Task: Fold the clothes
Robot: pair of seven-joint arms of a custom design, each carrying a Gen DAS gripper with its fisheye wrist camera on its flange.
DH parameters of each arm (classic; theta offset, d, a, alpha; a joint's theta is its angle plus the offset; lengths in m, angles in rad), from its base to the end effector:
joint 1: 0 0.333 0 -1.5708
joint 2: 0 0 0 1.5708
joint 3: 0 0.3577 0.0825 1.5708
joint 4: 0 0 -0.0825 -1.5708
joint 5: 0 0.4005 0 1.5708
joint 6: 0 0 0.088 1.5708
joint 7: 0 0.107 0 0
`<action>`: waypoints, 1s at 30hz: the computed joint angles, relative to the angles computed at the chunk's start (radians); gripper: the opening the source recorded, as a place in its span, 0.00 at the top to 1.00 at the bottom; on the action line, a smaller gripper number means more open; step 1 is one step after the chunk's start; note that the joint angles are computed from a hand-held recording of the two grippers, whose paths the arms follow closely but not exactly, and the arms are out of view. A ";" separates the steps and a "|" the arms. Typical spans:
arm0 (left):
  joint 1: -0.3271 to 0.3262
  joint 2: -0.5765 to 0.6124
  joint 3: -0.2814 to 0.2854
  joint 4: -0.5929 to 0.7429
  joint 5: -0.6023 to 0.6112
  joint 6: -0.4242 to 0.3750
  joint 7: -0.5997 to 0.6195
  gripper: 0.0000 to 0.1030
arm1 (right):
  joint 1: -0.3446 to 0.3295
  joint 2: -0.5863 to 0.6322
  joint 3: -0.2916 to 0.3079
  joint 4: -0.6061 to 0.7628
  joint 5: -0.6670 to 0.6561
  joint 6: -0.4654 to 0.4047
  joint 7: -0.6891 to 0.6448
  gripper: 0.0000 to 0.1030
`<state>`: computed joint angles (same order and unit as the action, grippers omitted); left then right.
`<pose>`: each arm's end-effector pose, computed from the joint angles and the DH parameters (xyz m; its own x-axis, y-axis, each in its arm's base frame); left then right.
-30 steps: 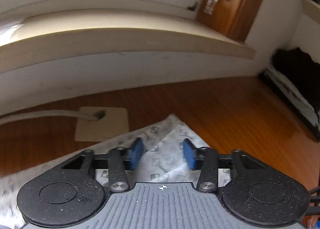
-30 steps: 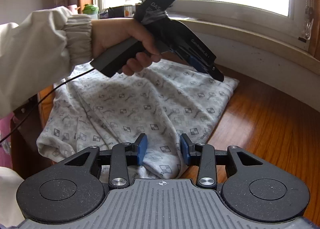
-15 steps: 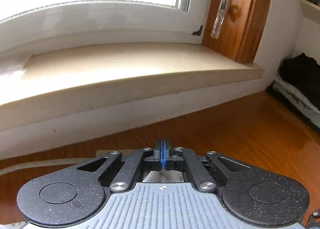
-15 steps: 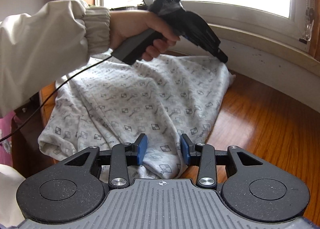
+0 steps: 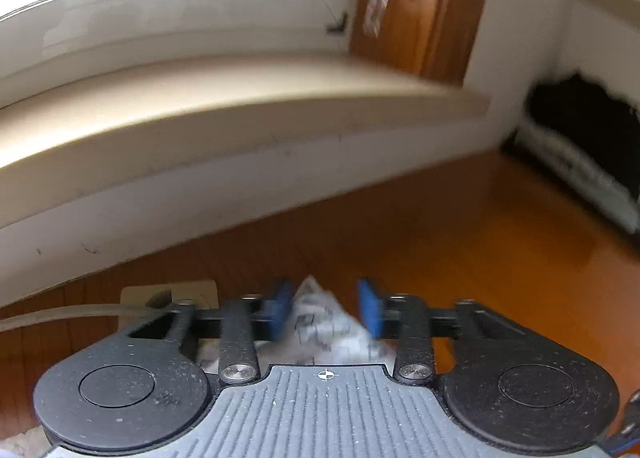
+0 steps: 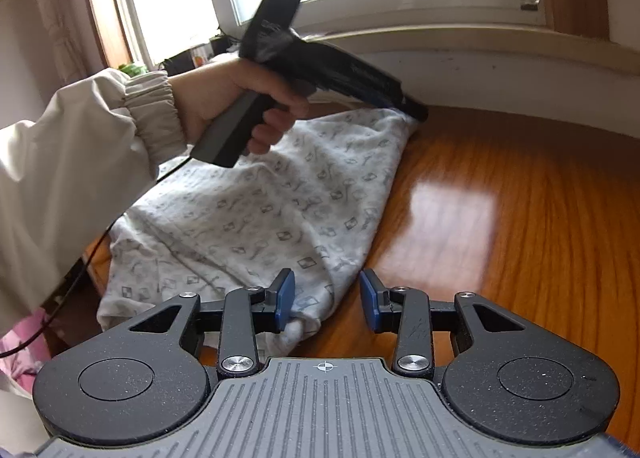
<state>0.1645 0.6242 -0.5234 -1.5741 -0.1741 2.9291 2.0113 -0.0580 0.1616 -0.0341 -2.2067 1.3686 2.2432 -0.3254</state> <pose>0.7619 -0.1712 0.4292 -0.4653 -0.8768 0.1216 -0.6257 0.2286 -0.7458 0.5685 -0.0238 0.3427 0.7761 -0.5887 -0.2260 -0.4946 -0.3459 -0.7973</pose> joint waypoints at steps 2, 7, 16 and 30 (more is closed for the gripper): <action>-0.017 -0.002 0.021 -0.009 0.015 0.024 -0.009 0.95 | 0.000 -0.005 -0.001 -0.005 -0.009 0.001 0.011 0.64; -0.051 -0.003 0.065 -0.035 0.058 0.161 -0.109 0.96 | -0.017 -0.007 -0.012 -0.002 -0.059 -0.064 0.077 0.94; -0.060 0.083 0.005 0.076 0.160 0.177 -0.201 0.97 | -0.034 -0.051 -0.035 -0.033 0.000 0.003 0.023 0.96; -0.205 0.239 -0.074 0.438 0.101 -0.034 -0.111 0.66 | -0.118 0.076 -0.064 0.159 0.308 0.407 -0.148 0.94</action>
<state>-0.0404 0.8629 -0.5971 -1.1365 -0.0729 2.8954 1.9008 -0.1761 0.2380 -0.0985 -2.0476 1.6769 2.6504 -0.4735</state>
